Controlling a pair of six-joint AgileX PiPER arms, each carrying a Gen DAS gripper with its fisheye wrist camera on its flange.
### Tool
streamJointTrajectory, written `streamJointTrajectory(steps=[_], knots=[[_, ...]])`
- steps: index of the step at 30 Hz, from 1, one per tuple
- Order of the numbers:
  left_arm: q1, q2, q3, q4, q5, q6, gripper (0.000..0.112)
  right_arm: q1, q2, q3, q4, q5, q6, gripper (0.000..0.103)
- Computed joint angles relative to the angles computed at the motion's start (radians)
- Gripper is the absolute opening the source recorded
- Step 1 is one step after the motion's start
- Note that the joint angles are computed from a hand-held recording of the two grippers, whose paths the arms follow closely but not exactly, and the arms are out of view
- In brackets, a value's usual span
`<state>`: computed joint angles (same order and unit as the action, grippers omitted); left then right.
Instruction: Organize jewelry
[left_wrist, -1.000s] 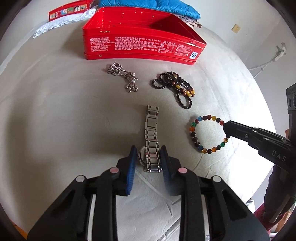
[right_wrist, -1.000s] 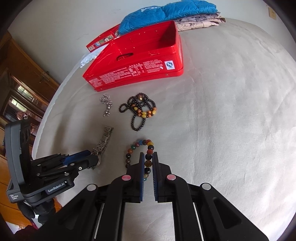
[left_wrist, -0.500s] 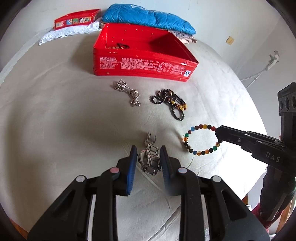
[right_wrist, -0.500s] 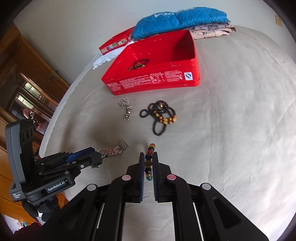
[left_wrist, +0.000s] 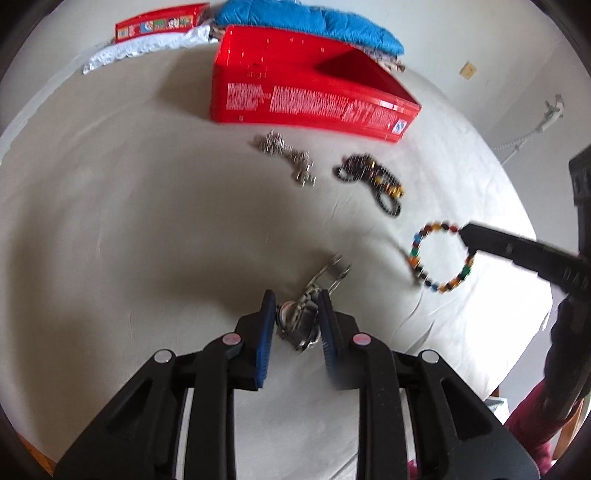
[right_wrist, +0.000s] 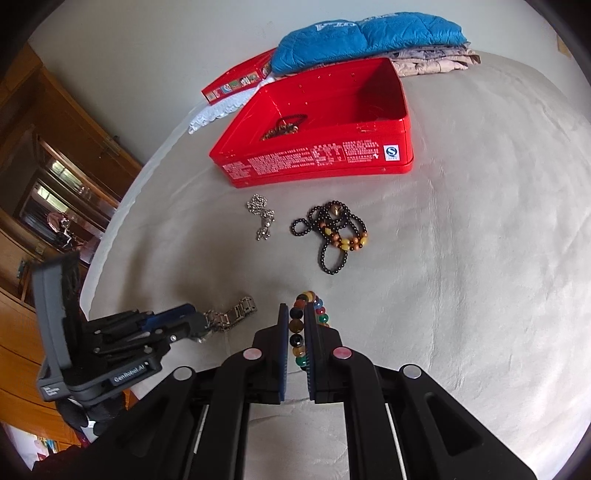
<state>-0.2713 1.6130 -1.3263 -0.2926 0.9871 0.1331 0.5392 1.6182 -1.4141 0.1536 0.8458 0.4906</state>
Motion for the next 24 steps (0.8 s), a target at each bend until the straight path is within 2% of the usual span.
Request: streamJointTrajectory(steps=[3,5,13,16,19,24], knots=[[0.002,0.004,0.008,0.016,0.002,0.018,0.029,0.001,0.005,-0.007,0.001,0.004,0.0,0.008],[0.001,0.002,0.012,0.025,-0.004,0.025,0.043,0.005,0.008,-0.012,-0.001,0.006,0.003,0.008],[-0.041,-0.009,0.037,0.081,-0.011,0.041,0.049,0.008,0.012,-0.018,0.001,0.011,0.005,0.008],[-0.06,-0.008,0.049,0.118,-0.018,0.049,0.046,0.006,0.014,-0.02,0.007,0.012,0.001,0.008],[-0.082,-0.012,0.062,0.167,-0.041,0.04,0.03,0.004,0.018,-0.024,0.014,0.012,-0.001,0.008],[-0.053,-0.015,0.06,0.114,-0.037,0.073,0.03,-0.003,0.021,-0.026,0.034,0.013,-0.009,0.008]])
